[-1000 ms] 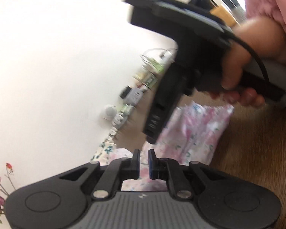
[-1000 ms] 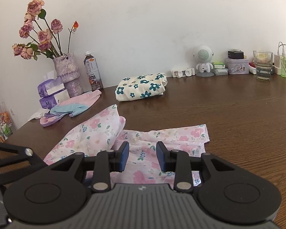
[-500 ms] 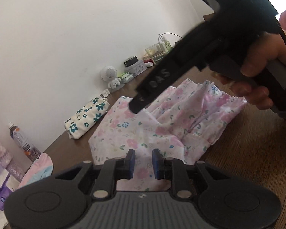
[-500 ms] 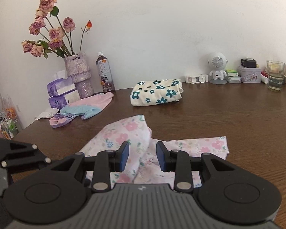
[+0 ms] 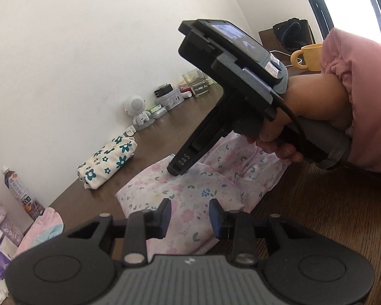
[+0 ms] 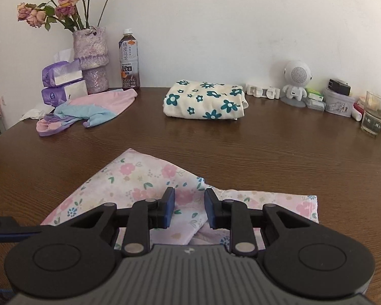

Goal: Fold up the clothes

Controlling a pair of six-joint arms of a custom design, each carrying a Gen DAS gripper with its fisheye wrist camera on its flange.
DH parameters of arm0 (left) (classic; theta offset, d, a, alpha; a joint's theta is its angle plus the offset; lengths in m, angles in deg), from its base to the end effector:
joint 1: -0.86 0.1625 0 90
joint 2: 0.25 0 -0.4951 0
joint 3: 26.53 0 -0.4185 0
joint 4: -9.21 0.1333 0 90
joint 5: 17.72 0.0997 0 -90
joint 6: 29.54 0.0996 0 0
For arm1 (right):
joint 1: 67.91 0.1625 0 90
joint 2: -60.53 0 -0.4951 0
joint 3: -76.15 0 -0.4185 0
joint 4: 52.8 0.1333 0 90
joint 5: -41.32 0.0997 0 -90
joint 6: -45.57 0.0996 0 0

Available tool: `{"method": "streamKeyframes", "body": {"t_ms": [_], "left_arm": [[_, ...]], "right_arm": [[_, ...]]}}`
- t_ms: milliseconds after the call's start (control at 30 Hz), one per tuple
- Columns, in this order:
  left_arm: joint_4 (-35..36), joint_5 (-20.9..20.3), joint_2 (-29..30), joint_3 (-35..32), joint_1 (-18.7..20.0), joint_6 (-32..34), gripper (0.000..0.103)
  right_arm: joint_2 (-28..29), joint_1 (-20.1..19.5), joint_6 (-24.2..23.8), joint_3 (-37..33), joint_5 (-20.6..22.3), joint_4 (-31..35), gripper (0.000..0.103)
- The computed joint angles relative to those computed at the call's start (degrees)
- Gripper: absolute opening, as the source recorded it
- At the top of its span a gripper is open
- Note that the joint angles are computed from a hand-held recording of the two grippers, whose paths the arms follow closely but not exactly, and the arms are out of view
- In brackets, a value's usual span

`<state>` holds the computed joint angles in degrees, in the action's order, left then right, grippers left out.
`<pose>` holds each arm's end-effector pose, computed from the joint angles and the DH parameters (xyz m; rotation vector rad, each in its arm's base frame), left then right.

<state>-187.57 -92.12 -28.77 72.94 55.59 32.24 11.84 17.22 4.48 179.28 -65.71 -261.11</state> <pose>-0.2785 -0.6710 -0.0161 1.9017 1.8371 -0.7482 0.0444 -0.7059 0.2415 0.4901 -2.1607 1.1369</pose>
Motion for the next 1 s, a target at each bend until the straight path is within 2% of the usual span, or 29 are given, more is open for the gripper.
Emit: {"method": "streamKeyframes", "body": {"t_ms": [100,233,333,467,533,767,833,933,1000], "left_arm": [[0.9,0.8,0.5,-0.3,-0.4,0.0,0.031],[1.4,1.5,1.1,-0.6,-0.9,0.2,0.031],[1.7,1.7,1.7,-1.2,-1.2,0.5,0.031],[2.1,1.9,2.4,-2.0,-1.3,0.5,0.031],[2.0,1.6,2.4,-2.0,-1.2,0.5,0.032],[0.3,-1.2,1.2,-0.7,-0.8,0.4,0.044],[-0.4,-1.8,0.5,0.1,-0.5,0.1,0.046],[-0.8,-2.3,-0.3,0.9,-0.2,-0.3,0.047],[-0.6,-2.4,-0.8,1.2,-0.1,-0.6,0.048]], "right_arm": [[-0.3,-0.3,1.4,0.3,0.6,-0.1,0.025],[-2.0,-0.6,3.5,2.3,4.0,-2.9,0.025],[-2.5,-0.2,2.1,2.9,5.5,-3.2,0.025],[-1.1,1.1,-0.2,-0.3,1.9,0.2,0.016],[-0.2,1.3,0.9,-2.4,-0.3,2.9,0.011],[1.0,0.4,4.9,-5.2,-3.7,6.6,0.011],[0.1,-0.1,6.4,-4.1,-2.3,6.3,0.011],[-2.5,-0.7,8.5,-0.5,2.4,3.8,0.011],[-3.6,-0.8,7.6,1.9,3.1,1.8,0.012]]}}
